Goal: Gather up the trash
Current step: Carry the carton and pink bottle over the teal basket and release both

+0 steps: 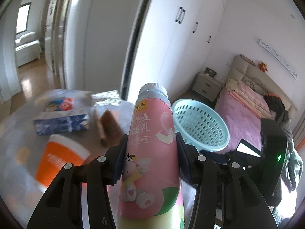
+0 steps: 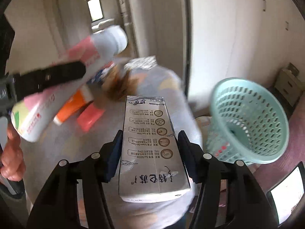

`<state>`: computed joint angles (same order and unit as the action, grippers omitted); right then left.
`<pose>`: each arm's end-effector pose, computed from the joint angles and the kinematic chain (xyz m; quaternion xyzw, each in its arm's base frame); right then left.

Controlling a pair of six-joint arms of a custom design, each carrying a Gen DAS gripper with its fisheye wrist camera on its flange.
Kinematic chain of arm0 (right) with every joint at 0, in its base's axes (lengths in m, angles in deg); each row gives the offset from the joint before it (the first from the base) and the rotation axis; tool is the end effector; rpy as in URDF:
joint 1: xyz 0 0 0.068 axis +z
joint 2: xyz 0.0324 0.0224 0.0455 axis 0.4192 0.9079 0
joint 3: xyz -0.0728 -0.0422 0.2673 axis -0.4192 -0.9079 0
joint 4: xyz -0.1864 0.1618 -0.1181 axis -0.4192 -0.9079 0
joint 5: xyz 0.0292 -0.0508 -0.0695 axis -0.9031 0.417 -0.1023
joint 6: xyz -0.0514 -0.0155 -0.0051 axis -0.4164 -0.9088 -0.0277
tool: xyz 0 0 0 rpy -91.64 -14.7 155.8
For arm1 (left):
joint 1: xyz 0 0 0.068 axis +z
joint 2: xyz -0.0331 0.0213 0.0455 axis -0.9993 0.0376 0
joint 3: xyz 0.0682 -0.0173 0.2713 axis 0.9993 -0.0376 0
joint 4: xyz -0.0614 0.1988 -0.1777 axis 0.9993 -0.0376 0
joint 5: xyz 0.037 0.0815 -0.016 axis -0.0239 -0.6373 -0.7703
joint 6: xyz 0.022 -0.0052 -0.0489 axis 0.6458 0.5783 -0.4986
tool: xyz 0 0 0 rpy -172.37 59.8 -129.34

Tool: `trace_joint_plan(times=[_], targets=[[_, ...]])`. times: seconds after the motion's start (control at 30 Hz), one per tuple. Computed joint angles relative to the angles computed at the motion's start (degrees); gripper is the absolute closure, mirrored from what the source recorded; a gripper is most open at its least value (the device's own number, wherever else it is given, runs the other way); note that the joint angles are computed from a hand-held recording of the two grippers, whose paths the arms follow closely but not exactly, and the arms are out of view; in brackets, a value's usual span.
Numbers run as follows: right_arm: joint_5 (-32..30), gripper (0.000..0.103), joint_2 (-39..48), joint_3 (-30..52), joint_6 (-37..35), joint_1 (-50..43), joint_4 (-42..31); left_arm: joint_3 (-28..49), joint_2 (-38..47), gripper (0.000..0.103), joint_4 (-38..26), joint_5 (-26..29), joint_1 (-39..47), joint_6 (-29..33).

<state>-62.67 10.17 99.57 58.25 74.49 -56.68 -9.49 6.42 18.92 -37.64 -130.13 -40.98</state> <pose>0.1421 0.1435 0.0639 -0.0233 0.9228 0.0706 0.3782 0.1948 -0.1779 0.0947 0.1908 0.8728 -0.2322 0.3846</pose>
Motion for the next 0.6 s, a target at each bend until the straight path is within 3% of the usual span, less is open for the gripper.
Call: trace_joint_plan(times=[0.33,0.43,0.6], targets=[[-8.27,0.049,-18.23,-8.7,-11.36,-25.02,-1.77,19.7,15.1,0.056,-6.23,1.39,-5.46,-1.11],[-13.18,0.049,-16.48,-9.34,-15.01,-34.63,2.16,27.05,20.29,0.056,-9.22,1.63,-6.9,-1.64],[-23.18,0.049,-5.54,-7.82,-18.79,-51.91,11.61,41.5,30.27,0.056,-16.26,3.09,-8.13,-2.62]])
